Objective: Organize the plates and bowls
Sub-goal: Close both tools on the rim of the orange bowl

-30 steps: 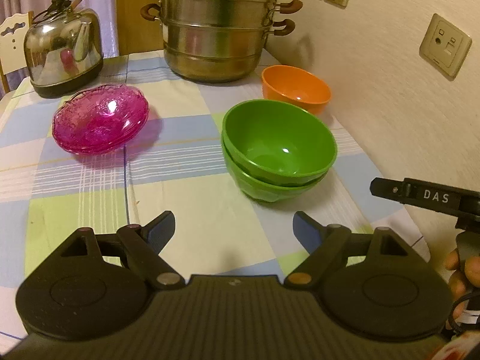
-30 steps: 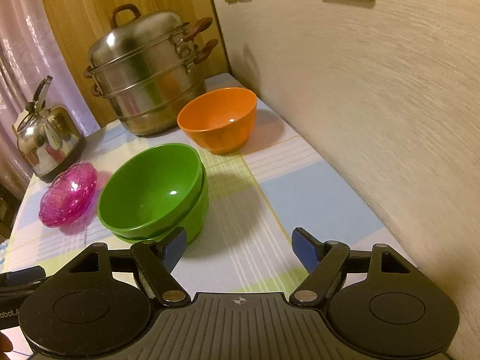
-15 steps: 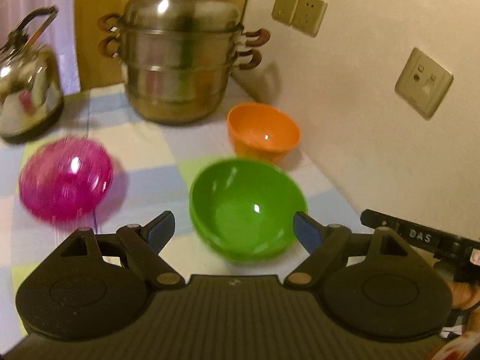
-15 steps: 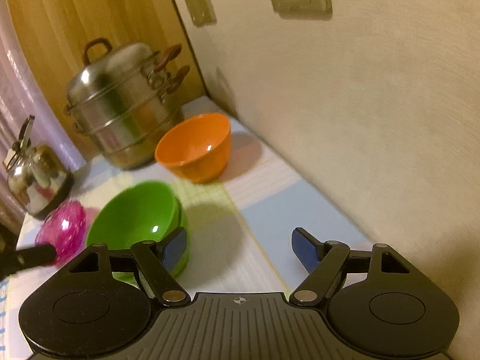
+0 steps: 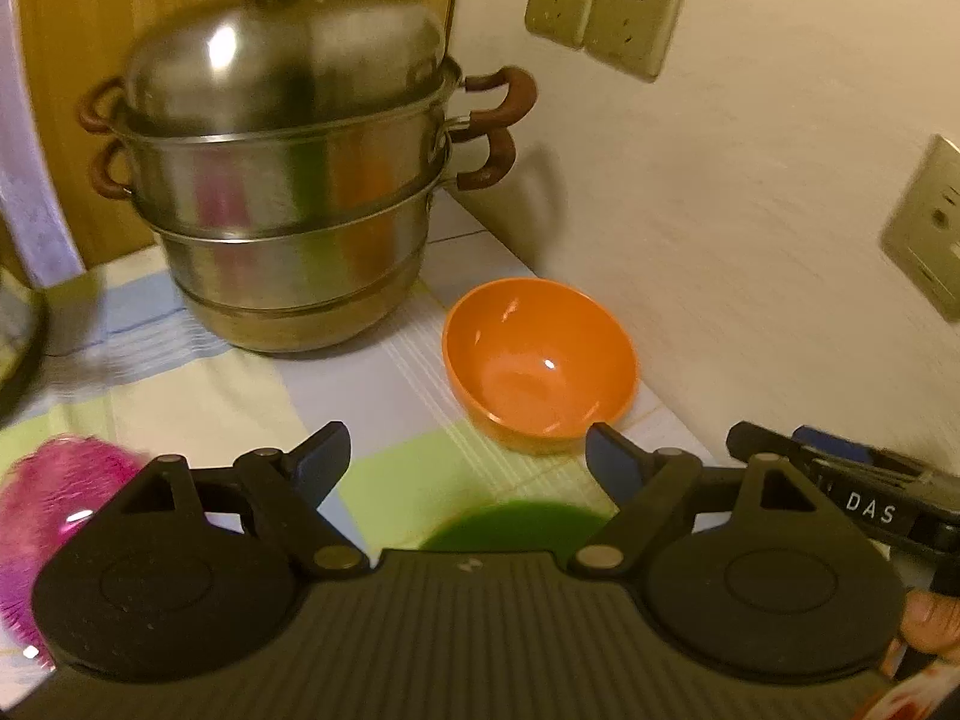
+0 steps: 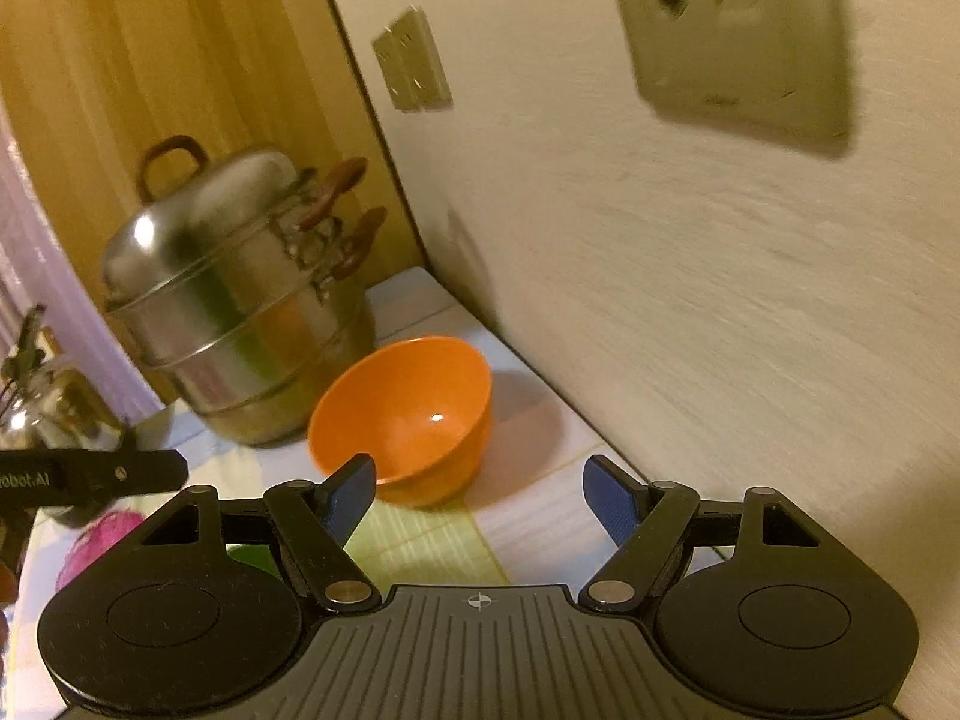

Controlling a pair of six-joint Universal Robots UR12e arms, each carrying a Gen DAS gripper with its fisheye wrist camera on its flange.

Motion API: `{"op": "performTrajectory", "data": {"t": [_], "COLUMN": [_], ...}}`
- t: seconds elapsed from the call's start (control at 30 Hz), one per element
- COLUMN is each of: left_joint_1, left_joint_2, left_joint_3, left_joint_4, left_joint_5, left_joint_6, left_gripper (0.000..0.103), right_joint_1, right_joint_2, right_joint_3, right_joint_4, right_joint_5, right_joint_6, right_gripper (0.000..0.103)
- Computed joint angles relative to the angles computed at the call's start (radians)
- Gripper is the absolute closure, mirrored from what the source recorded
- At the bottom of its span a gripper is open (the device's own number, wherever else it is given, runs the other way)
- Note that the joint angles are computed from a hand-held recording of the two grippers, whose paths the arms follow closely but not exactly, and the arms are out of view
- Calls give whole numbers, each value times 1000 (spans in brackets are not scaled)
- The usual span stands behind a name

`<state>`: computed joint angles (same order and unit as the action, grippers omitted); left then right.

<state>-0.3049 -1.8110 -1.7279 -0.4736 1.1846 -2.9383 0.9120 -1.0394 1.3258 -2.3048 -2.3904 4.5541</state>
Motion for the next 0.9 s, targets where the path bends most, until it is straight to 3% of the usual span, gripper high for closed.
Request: {"op": "performTrajectory", "data": {"t": [0.23,0.37,0.53,0.7,0.9], "left_joint_1": [-15,-24,-29,-33,-47], "left_joint_2": [-102,-144,-184,-215,-239], "left_joint_3": [96,136,176,207,246], "left_joint_4": [-46,-76,-98,-106,-160], "left_joint_5": [27,26,12,-8,6], "left_joint_6": [-21,-10,-14,-25,26], "left_gripper": [29,34,40,54,72], "right_joint_1": [-55,-85,-106,-125,-143], "right_joint_2": [8,9,13,22,30], "right_joint_3": [20,35,51,53,60], "right_joint_4": [-68,-98,-134,-154,-165], "right_joint_5": [73,128,182,219,259], "right_joint_6": [-8,-9,0,-16,-18], "right_gripper": [27,38,42,49,56]}}
